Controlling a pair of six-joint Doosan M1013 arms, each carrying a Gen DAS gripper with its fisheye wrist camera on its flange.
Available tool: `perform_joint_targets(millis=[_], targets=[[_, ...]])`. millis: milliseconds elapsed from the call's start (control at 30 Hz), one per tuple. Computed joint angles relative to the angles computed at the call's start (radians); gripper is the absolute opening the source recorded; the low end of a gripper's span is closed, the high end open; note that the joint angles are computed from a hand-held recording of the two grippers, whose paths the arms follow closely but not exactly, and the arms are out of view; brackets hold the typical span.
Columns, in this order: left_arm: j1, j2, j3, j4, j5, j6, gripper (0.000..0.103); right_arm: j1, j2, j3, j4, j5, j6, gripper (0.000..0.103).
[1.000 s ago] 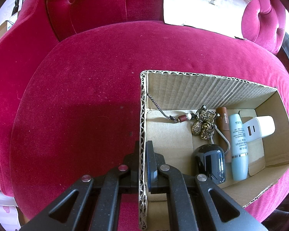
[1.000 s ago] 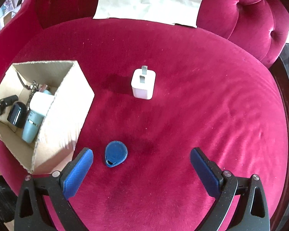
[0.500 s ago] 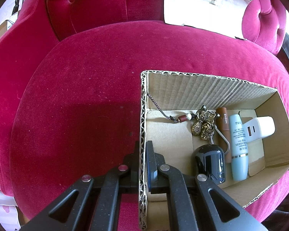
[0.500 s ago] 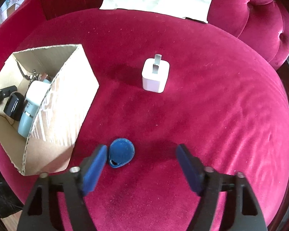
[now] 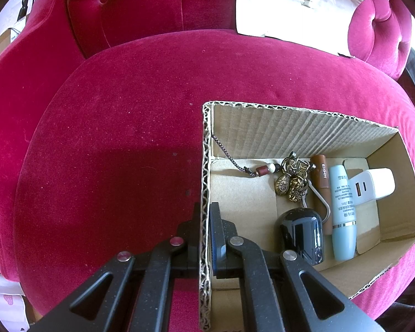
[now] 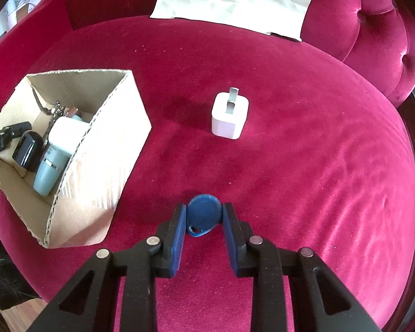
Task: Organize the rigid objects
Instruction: 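Grasp the blue key tag with the right gripper, then carry the blue key tag over the box with the right gripper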
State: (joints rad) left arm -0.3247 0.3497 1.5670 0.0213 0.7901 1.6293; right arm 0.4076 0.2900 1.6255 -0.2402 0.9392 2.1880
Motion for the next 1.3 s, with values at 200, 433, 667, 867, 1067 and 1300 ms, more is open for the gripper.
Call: perform_joint_targets(millis=[200, 433, 667, 867, 1067, 1300], targets=[[0.001, 0.001, -0.002, -0.001, 0.001, 0.001, 0.004, -0.029, -0.012, -0.002, 0.003, -0.008, -0.014, 0.028], [0.0, 0.0, -0.001, 0.001, 0.0, 0.002, 0.004, -0.023, -0.026, -0.012, -0.024, -0.006, 0.02, 0.028], [-0.001, 0.001, -0.002, 0.003, 0.002, -0.004, 0.004, -0.015, -0.04, -0.03, -0.057, -0.007, 0.055, 0.028], [-0.001, 0.001, -0.003, 0.003, 0.002, -0.003, 0.004, -0.004, -0.043, -0.055, -0.077, -0.009, 0.073, 0.028], [-0.001, 0.001, -0.003, 0.002, 0.002, -0.004, 0.004, 0.009, -0.04, -0.079, -0.085, -0.016, 0.069, 0.028], [-0.001, 0.001, -0.003, 0.003, 0.003, -0.003, 0.004, 0.02, -0.028, -0.106, -0.076, -0.034, 0.05, 0.028]])
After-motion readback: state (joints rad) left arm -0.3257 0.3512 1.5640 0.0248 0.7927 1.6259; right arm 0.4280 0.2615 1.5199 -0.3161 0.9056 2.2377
